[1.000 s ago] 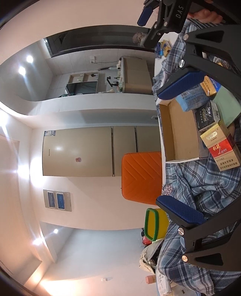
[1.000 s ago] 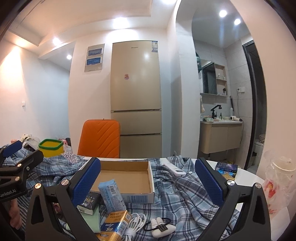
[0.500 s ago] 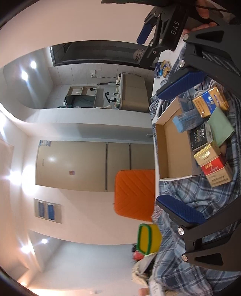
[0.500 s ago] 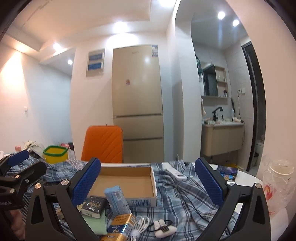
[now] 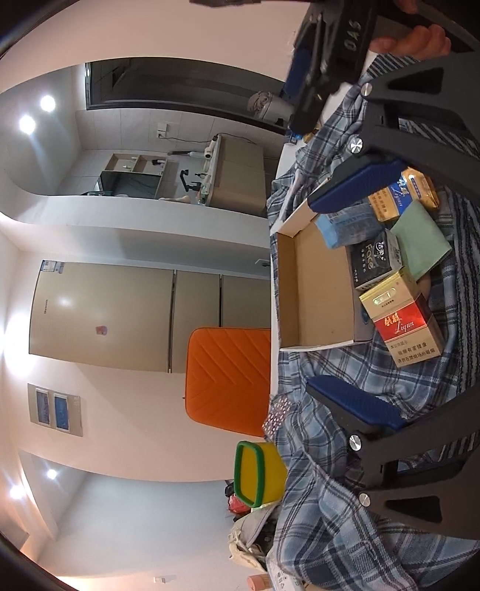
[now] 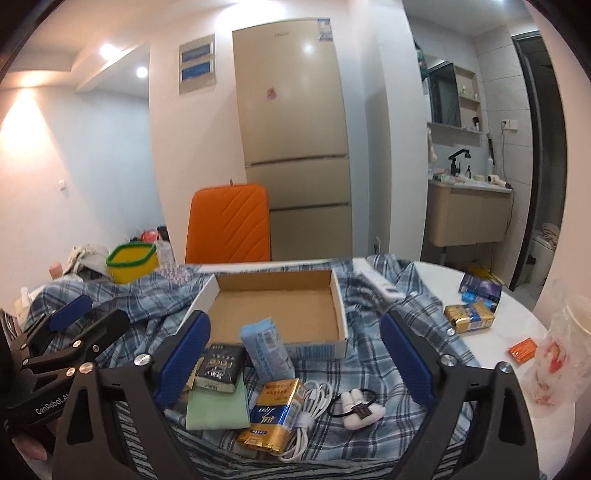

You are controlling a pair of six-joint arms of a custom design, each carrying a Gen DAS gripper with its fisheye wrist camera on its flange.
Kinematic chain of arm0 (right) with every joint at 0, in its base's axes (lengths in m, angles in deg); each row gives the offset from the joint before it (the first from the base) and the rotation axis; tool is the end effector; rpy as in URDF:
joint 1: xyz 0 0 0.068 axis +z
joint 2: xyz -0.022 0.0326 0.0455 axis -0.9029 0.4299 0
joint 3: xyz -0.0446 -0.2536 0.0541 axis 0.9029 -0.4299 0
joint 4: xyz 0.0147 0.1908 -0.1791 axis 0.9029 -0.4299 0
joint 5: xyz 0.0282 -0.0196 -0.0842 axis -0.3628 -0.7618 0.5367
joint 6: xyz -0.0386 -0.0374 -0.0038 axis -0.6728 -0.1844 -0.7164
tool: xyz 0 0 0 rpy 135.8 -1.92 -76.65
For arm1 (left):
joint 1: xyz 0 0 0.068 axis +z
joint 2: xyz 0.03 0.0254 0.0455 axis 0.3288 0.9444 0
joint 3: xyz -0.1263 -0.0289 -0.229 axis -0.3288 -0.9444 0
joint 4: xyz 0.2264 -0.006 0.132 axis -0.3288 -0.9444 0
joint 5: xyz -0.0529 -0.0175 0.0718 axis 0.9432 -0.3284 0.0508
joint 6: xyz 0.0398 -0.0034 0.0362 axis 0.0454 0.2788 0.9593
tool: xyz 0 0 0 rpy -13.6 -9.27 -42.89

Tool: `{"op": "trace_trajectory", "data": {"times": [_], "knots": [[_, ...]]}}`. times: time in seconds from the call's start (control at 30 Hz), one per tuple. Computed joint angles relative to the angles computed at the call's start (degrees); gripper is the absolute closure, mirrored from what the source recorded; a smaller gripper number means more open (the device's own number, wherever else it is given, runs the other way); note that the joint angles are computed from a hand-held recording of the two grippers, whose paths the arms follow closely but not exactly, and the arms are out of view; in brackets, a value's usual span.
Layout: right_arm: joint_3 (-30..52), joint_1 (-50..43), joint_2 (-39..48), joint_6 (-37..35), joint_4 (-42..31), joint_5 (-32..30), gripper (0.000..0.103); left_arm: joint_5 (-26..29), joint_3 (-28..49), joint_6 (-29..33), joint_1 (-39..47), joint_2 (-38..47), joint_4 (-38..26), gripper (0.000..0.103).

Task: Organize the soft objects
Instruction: 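Reach the right tool to the white rabbit-shaped earphone case and grasp it, then lift earphone case with right tool while left tool grasps black Face tissue pack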

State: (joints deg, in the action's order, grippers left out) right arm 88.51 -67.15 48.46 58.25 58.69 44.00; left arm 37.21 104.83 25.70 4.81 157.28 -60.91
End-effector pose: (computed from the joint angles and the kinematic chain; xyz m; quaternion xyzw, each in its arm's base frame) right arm 0.2469 -0.0188 0.2692 0.1539 0.8204 -0.0498 0.5485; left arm 0.3546 -0.1043 0.2391 0.2135 0.7857 -0.2130 0.5401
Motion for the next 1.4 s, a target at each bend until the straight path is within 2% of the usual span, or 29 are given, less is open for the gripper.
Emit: {"op": "trace_trajectory", "data": {"times": [0.2, 0.4, 0.5, 0.57, 0.63, 0.77, 0.9, 1.03, 1.1, 1.2, 1.4], "knots": [[2.6, -1.9, 7.4, 1.2, -1.5, -2.2, 0.029, 0.0, 1.8, 1.9, -0.9, 2.5, -2.4, 0.02], [4.9, -6.7, 11.7, 0.0, -5.2, -3.8, 0.032, 0.4, 3.3, 2.4, -1.1, 3.2, -4.7, 0.02], [7.5, -9.9, 14.7, -0.7, -10.2, -6.7, 0.039, 1.6, 6.5, 4.0, -1.3, 5.3, -9.2, 0.02], [10.3, -11.2, 18.3, -1.5, -14.4, -7.7, 0.041, 1.9, 8.3, 5.0, -1.4, 6.6, -12.1, 0.02], [11.1, -12.1, 20.5, -2.3, -15.6, -8.9, 0.041, 1.8, 9.5, 5.6, -1.5, 7.4, -14.1, 0.02], [12.7, -13.6, 24.4, -2.6, -17.4, -10.1, 0.042, 2.2, 9.9, 5.4, -1.3, 8.1, -14.7, 0.02], [15.2, -15.3, 28.2, -2.6, -20.4, -12.7, 0.052, 2.2, 10.3, 5.9, -1.3, 8.3, -15.4, 0.02], [15.5, -15.4, 28.6, -3.4, -20.6, -13.0, 0.055, 2.4, 9.7, 6.7, -1.5, 7.8, -15.0, 0.02], [15.1, -15.4, 28.0, -3.3, -20.4, -12.8, 0.066, 2.5, 9.8, 6.9, -1.4, 7.8, -15.0, 0.02], [14.2, -16.6, 26.1, -3.3, -20.5, -14.7, 0.075, 2.6, 9.8, 6.5, -1.4, 7.8, -15.4, 0.02], [12.5, -18.2, 21.4, -3.8, -21.1, -15.7, 0.077, 2.1, 8.8, 6.8, -1.6, 7.0, -14.0, 0.02]]}}
